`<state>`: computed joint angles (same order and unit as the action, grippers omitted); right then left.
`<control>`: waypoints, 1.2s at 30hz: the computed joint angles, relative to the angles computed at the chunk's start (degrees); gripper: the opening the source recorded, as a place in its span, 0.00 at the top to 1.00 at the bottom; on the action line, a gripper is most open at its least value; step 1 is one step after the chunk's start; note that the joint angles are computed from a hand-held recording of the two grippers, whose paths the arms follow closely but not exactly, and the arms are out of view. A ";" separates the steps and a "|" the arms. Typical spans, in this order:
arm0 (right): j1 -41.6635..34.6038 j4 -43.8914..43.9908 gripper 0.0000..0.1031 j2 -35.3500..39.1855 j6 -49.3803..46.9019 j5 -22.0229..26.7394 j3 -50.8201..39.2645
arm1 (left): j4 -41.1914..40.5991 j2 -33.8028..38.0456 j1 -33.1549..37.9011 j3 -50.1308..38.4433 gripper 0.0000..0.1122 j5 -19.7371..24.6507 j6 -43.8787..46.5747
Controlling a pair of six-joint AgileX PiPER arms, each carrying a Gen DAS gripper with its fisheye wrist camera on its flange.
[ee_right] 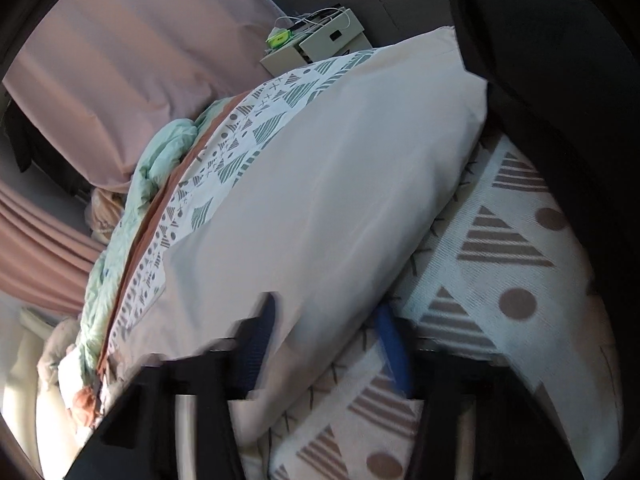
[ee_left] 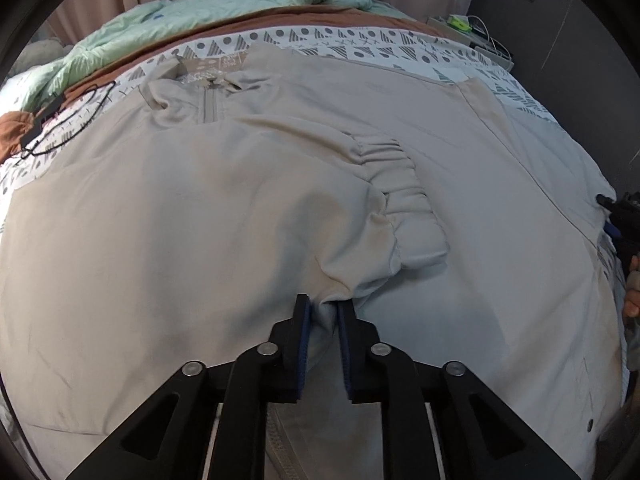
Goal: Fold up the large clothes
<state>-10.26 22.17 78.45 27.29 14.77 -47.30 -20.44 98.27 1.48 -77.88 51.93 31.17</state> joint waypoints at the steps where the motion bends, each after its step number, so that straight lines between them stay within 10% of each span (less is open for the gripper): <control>1: -0.34 3.59 0.91 0.42 -3.44 0.00 -0.04 | -1.07 0.09 0.64 -0.43 0.67 1.24 0.88; 4: 0.87 0.62 0.93 -0.74 -1.04 -1.45 0.27 | -5.12 -1.66 2.92 0.61 0.28 2.88 3.07; 6: 1.53 0.07 0.94 -2.27 -1.39 -1.63 -0.10 | -7.02 -3.85 4.17 2.33 0.21 2.54 4.36; 23: 28.10 -37.73 0.94 -3.22 32.60 7.87 -14.57 | -13.38 -15.53 29.73 5.83 0.21 13.00 14.12; 36: 41.41 -33.22 0.85 10.10 29.78 18.86 -24.44 | -18.16 -10.94 40.24 3.78 0.21 15.64 18.10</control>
